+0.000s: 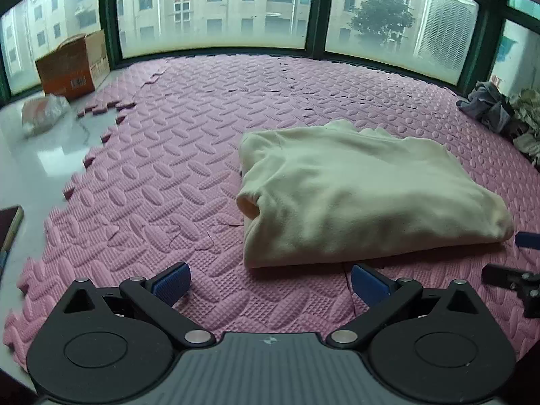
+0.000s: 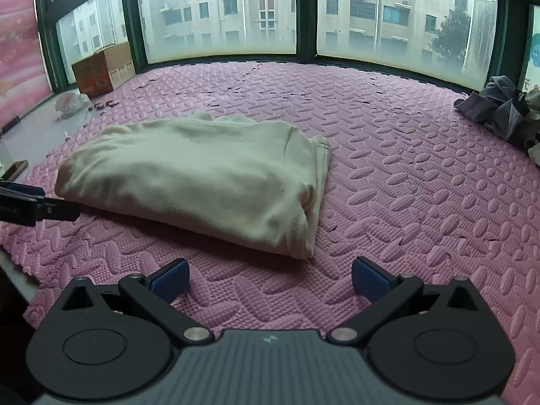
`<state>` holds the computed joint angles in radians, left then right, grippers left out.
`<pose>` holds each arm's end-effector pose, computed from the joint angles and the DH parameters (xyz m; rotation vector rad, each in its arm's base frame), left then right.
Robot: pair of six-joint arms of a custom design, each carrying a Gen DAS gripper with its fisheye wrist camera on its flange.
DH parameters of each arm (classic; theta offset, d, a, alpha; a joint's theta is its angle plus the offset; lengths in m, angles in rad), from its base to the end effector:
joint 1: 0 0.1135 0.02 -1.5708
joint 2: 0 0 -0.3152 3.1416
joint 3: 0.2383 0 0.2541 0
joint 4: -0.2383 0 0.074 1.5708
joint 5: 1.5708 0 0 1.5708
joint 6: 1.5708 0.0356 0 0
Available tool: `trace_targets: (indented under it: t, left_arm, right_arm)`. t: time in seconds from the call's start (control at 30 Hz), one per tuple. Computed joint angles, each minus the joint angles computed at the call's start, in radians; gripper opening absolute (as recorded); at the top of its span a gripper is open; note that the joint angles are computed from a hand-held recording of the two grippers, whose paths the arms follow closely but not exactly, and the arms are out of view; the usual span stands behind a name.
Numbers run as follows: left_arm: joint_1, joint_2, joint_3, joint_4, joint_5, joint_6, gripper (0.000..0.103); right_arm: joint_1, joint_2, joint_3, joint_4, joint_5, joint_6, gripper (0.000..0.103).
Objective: Fold clothes
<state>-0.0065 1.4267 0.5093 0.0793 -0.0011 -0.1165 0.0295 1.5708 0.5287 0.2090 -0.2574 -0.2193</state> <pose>0.2458 -0.0016 0.1844 -0.1330 2.4060 -0.0555 0.2689 0.0170 0.1655 -0.4128 2.3432 0.2191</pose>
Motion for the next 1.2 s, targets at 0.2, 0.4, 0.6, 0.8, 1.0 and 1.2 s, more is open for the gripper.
trace_targets:
  t: [0.2,0.4,0.6,0.8,1.0,1.2]
  left_arm:
    - [-0.003,0.008,0.009,-0.007,-0.024,-0.002,0.103]
    - [-0.031,0.02,0.029,-0.035,-0.068,0.002,0.103]
    - [-0.053,0.028,0.032,-0.042,-0.107,0.004,0.103]
    - [-0.027,0.032,0.073,-0.114,-0.07,0.03,0.103]
    - [0.032,0.002,0.087,-0.166,-0.012,0.05,0.103]
    - [0.085,-0.011,0.113,-0.181,0.015,0.032,0.103]
  right_arm:
    - [0.003,0.004,-0.001,0.004,0.007,-0.008,0.103]
    - [0.014,0.007,0.01,-0.012,0.024,-0.006,0.103]
    - [0.017,0.007,-0.007,0.018,0.029,-0.01,0.103]
    - [0.024,-0.001,-0.014,0.026,0.04,-0.005,0.102]
    - [0.046,-0.084,-0.039,0.04,0.063,-0.064,0.098]
    - [0.088,-0.143,-0.017,0.007,0.045,-0.102,0.096]
